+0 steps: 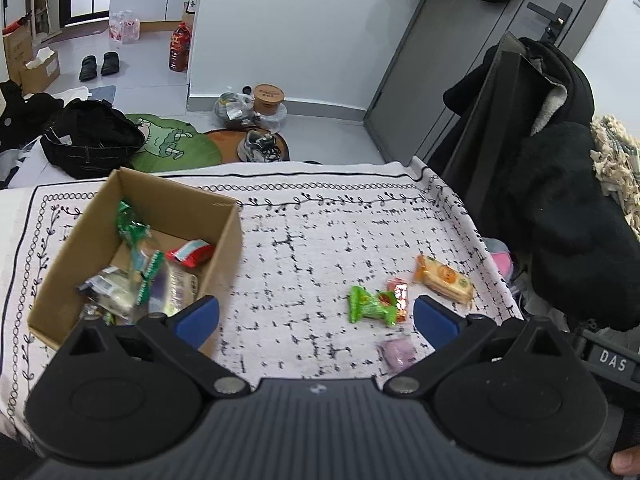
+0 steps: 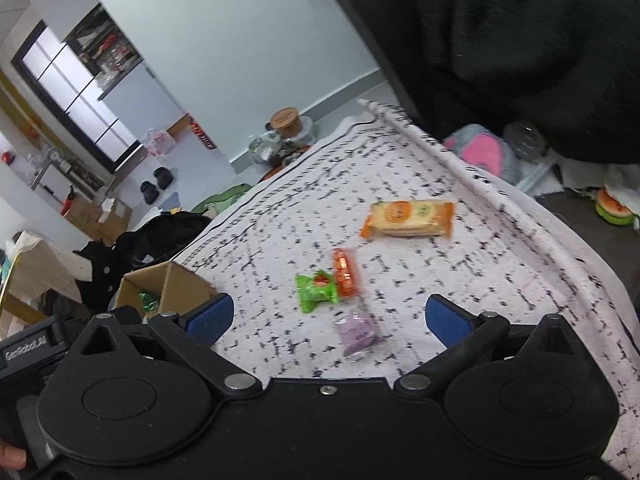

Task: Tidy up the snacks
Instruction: 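Move both open tools back toward the remaining snacks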

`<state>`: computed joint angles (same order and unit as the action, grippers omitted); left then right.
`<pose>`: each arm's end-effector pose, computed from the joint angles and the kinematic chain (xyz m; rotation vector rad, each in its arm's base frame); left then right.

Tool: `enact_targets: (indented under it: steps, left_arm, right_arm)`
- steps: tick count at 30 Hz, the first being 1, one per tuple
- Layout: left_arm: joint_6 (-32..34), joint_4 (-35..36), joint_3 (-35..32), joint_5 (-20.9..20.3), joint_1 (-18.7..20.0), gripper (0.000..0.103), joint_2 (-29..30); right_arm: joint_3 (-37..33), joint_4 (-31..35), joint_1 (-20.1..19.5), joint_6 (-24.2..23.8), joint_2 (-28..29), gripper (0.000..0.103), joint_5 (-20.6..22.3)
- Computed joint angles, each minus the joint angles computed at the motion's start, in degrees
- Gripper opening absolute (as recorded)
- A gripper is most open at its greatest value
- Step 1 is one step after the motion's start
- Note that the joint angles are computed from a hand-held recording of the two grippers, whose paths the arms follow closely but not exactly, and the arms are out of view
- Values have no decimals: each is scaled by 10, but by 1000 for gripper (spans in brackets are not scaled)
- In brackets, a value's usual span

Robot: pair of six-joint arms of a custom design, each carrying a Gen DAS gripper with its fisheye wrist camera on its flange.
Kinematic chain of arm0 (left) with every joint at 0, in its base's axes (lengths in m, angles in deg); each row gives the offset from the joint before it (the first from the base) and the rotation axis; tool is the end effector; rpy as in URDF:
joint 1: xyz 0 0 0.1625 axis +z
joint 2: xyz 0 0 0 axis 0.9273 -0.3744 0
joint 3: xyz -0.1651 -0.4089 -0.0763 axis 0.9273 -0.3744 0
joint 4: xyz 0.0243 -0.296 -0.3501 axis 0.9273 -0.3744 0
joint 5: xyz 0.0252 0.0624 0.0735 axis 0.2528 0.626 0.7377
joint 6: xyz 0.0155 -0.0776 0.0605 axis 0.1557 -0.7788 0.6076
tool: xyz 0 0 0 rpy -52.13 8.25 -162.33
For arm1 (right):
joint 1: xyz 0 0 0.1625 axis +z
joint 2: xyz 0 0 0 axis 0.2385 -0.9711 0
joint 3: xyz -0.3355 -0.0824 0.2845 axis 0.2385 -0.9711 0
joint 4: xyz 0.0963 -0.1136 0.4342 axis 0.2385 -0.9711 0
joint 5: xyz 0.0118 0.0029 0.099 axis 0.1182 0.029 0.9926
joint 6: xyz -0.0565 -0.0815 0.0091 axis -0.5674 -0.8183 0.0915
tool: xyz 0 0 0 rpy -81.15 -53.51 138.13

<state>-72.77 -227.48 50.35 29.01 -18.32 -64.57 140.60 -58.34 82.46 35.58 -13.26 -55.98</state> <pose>-0.2969 -0.6820 0.2226 -0.1588 2.3652 -1.0201 0.1934 -0.7733 0.2699 0.3922 -2.7546 0.6686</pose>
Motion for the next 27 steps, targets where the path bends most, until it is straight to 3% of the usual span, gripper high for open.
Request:
enact_targets:
  steps: [7, 14, 23, 27]
  left_arm:
    - [-23, 18, -20, 0, -7, 103, 23]
    - [-51, 28, -43, 7, -14, 102, 50]
    - [-77, 30, -69, 13, -19, 99, 88]
    - [-93, 38, -81, 0, -14, 91, 104]
  right_arm:
    - [0, -23, -9, 5, -4, 103, 3]
    - [-6, -47, -23, 45, -6, 103, 20]
    - [-10, -23, -47, 100, -13, 96, 49]
    - [-22, -9, -49, 92, -8, 93, 50]
